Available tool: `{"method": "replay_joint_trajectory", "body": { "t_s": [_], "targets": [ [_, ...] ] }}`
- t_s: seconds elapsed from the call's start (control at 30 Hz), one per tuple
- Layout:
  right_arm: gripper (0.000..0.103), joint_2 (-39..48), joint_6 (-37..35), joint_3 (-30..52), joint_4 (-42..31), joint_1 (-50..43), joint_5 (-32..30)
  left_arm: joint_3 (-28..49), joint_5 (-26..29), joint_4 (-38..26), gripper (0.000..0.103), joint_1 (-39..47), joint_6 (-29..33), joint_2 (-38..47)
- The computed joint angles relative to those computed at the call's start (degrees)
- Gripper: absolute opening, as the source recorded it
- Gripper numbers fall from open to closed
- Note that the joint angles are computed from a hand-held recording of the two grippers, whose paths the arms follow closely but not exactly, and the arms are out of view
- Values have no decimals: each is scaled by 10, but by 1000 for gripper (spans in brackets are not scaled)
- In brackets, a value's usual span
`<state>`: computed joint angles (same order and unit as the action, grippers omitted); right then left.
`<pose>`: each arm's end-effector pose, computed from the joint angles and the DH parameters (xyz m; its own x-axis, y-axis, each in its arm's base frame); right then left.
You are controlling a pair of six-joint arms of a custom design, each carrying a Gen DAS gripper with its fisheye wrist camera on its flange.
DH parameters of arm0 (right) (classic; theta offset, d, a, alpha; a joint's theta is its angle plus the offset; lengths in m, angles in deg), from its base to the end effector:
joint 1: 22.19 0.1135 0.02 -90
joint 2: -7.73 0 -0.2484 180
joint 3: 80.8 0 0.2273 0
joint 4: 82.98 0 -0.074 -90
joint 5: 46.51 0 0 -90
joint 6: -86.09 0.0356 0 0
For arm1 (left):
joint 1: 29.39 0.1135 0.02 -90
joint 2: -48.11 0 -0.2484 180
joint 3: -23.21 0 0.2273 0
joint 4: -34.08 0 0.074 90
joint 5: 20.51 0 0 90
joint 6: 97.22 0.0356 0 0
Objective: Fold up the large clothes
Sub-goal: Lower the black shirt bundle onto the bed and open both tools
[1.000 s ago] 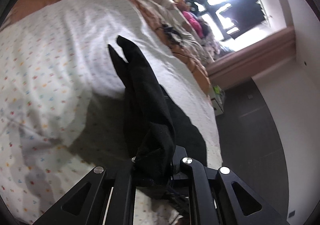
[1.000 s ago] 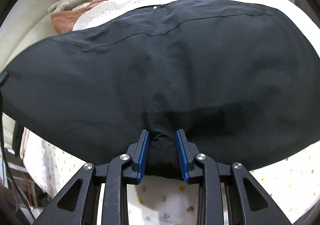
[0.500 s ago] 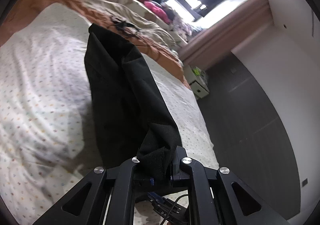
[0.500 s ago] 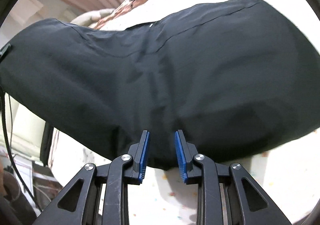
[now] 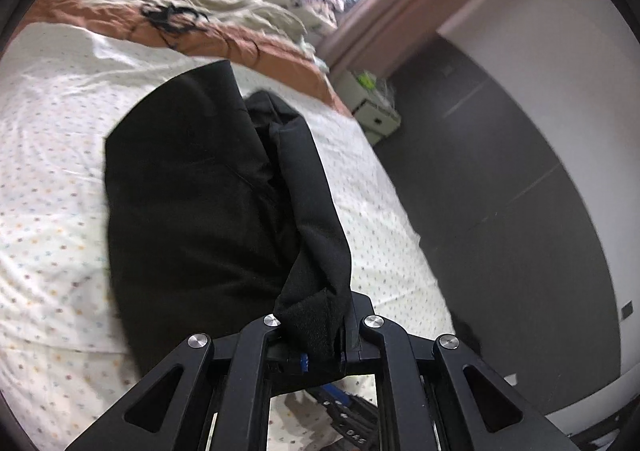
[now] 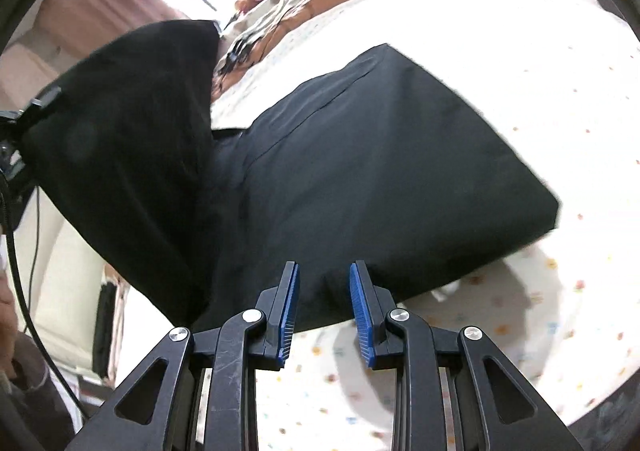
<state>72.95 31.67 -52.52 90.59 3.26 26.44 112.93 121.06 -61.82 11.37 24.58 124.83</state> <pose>0.1545 0.0851 0.1282 -0.8553 0.2090 -0.4741 -0.1299 0.7993 0.5867 0.1669 0.1070 0.3110 -0.8140 -0.2692 -0.5147 0.1135 0.7953 -0.5955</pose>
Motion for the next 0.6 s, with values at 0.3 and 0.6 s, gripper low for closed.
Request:
{"method": "replay_joint_trajectory", "body": {
  "t_s": [0.3, 0.6],
  "targets": [
    [27, -85, -111, -39, -88, -240, -142, -174, -155, 300, 9, -310, -286, -25],
    [47, -34, -245, -30, -150, -440, -262, -202, -207, 350, 46, -425, -317, 4]
  ]
}}
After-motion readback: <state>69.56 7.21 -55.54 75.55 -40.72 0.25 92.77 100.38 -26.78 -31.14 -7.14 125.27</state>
